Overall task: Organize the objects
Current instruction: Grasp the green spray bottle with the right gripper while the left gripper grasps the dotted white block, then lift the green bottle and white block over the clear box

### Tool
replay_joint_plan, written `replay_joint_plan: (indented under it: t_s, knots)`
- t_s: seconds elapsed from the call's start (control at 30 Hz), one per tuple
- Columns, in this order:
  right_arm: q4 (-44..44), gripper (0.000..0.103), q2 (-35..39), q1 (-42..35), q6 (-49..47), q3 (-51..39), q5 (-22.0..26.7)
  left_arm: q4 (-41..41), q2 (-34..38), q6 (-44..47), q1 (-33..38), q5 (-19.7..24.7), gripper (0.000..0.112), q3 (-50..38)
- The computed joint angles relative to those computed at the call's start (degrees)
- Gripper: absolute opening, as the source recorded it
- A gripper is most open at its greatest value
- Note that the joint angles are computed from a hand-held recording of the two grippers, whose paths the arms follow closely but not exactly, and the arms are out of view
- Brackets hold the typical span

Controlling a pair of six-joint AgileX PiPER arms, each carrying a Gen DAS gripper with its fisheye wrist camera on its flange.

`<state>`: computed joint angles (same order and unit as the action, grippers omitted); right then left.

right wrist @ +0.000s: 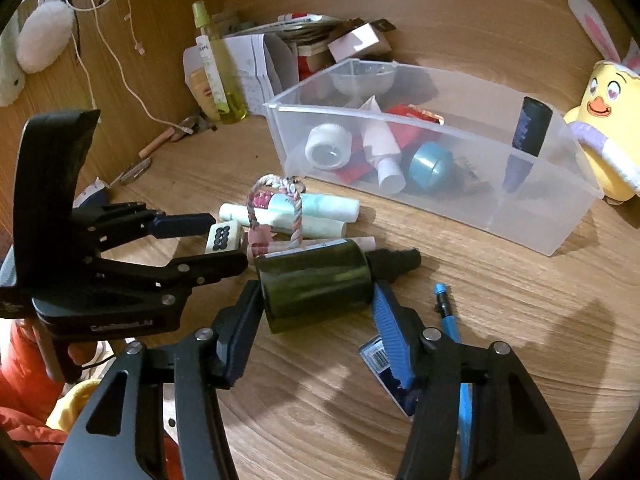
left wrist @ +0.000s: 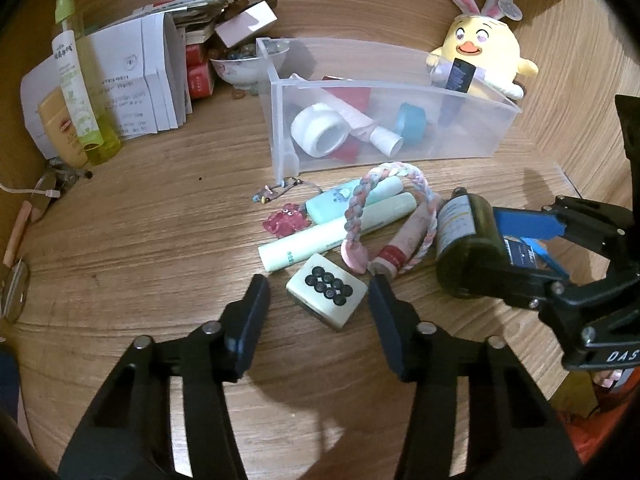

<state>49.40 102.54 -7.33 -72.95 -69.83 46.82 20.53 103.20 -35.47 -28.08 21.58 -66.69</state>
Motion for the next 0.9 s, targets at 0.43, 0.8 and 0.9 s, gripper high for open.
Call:
replay_joint_plan:
  t_s: [0.43,0.8,0.9]
  knots:
    - [3.83,0.050,-0.78,-2.97,-1.16,-0.67,1.39,3.30,-3.44,-5.21,-0.42,-1.67,0.041,3.42]
    - [7.48,0.050,-1.94,-5.34,-2.18,-2.67,2.30,7.77,-6.70,-10.46,-0.57,-2.49,0.041,3.15]
    - [8.42,0.050,-1.95,-6.05,-2.50,-3.40,2.29,9.14,-6.97,-12.13,-0.47,-3.00,0.041,2.46]
